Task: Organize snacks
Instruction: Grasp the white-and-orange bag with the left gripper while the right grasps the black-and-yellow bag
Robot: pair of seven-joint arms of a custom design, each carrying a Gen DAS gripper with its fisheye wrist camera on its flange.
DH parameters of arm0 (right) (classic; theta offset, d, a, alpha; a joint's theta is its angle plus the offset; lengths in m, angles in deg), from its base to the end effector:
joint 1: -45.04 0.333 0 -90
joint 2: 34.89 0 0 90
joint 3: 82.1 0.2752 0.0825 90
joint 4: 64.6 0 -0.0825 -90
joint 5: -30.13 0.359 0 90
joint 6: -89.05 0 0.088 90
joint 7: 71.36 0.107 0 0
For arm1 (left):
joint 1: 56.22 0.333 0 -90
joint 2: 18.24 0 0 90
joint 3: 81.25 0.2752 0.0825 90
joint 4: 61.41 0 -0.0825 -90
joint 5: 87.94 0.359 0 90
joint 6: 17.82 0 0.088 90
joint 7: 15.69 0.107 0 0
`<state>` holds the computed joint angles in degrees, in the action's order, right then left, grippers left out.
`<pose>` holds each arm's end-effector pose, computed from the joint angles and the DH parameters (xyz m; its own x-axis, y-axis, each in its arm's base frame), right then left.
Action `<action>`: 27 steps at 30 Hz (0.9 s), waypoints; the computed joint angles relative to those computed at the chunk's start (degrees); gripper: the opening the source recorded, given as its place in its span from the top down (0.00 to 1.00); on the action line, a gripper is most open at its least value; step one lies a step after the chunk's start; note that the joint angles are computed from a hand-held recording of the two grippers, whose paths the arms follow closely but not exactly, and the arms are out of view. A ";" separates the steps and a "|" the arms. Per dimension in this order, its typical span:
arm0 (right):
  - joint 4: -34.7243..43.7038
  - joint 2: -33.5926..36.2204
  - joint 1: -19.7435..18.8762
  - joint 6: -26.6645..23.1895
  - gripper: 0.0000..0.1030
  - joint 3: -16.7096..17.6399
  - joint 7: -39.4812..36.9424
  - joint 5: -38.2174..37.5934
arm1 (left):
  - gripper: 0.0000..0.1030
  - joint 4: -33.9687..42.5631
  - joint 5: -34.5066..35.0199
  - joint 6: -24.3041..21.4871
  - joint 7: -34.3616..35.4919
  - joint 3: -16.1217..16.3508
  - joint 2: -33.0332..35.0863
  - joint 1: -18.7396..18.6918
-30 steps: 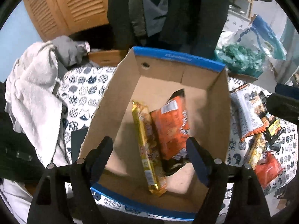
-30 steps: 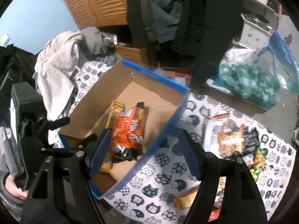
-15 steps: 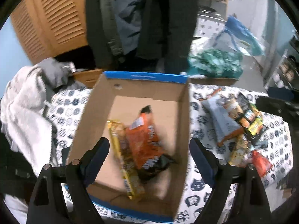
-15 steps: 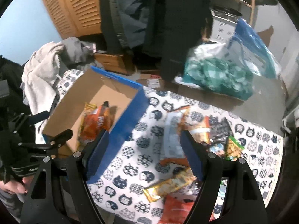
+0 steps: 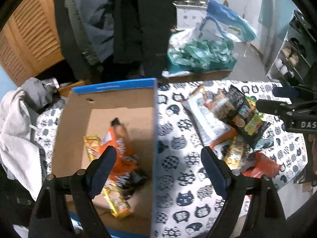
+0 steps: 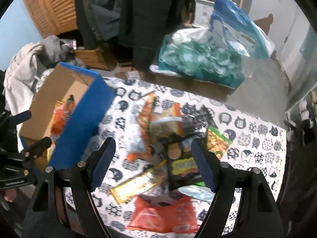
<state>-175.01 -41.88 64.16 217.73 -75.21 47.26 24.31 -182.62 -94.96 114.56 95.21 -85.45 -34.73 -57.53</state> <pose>0.4874 0.2376 0.5536 0.0256 -0.9944 -0.1028 -0.9052 0.0206 -0.4245 0.4942 -0.0532 0.5546 -0.3742 -0.9245 -0.0731 -0.8073 0.3635 -0.4648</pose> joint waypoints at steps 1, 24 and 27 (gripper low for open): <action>-0.36 -0.05 -0.16 -0.24 0.24 -0.22 -0.23 0.06 | 0.14 0.63 -0.47 -0.74 0.35 -0.18 0.55 -0.47; -6.35 2.66 -1.73 -3.61 0.24 -1.58 -4.32 2.08 | 0.14 4.76 2.73 -4.89 -2.50 -3.95 10.37 -3.66; -6.18 4.06 -1.65 -4.56 0.24 -1.52 -4.55 1.24 | 0.14 5.68 3.13 -6.01 -2.98 -4.10 11.62 -3.84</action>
<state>-181.20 -37.82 62.52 213.16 -76.73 42.70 25.55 -176.94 -91.84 108.56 92.22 -89.54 -23.11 -61.37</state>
